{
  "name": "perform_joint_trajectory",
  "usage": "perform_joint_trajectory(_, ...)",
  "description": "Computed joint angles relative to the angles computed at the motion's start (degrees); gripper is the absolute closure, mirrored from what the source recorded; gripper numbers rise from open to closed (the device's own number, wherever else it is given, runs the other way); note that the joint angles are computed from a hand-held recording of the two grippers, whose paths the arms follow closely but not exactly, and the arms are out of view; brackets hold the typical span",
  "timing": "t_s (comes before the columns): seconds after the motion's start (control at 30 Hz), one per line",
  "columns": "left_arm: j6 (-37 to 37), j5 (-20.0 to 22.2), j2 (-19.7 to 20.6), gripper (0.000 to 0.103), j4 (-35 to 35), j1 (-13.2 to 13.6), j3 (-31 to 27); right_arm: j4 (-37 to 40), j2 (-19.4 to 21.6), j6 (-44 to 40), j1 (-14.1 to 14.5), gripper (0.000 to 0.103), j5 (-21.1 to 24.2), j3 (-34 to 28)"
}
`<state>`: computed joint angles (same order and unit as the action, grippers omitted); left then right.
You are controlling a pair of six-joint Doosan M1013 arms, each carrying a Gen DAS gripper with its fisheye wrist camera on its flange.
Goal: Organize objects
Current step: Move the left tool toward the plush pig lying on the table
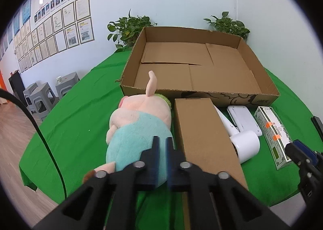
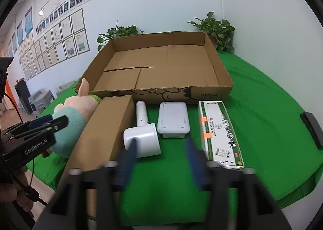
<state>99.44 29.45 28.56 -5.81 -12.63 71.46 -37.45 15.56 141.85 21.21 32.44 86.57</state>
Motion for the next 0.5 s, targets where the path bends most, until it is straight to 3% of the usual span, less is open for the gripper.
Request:
perform_joint_trajectory(0.13, 3.4, -2.0, -0.6, 0.098, -5.4, 0.6, 1.0, -2.5, -0.3, 1.5, 0.0, 0.089, -1.6, 0.5)
perform_joint_trajectory(0.17, 2.5, -3.6, -0.9, 0.085, -4.3, 0.4, 1.6, -2.2, -0.2, 1.2, 0.1, 0.089, -1.5, 0.4)
perform_joint_trajectory(0.2, 0.5, -4.6, -1.1, 0.047, -1.9, 0.2, 1.9, -2.1, 0.1, 1.2, 0.2, 0.082, -1.0, 0.1)
perform_joint_trajectory(0.23, -1.0, -5.6, -1.3, 0.023, -0.4, 0.1, 2.3, -2.0, 0.4, 1.5, 0.3, 0.072, 0.3, -0.4)
perform_joint_trajectory(0.27, -1.6, -7.1, -1.7, 0.001, -0.3, 0.1, 3.0, -2.2, 0.8, 2.4, 0.3, 0.036, 1.3, -0.7)
perform_joint_trajectory(0.3, 0.2, -9.5, -2.3, 0.001, -2.7, 0.3, 4.1, -2.5, 0.9, 3.7, 0.3, 0.0, 1.3, -0.7)
perform_joint_trajectory(0.4, 7.5, -10.5, -2.6, 0.001, -8.5, 0.5, 4.6, -3.1, 0.9, 6.1, 0.1, 0.0, 0.2, -0.4)
perform_joint_trajectory(0.5, 9.2, -7.3, -1.8, 0.001, -11.0, 0.9, 3.2, -1.3, 1.3, 3.9, 0.0, 0.0, 0.4, -0.9)
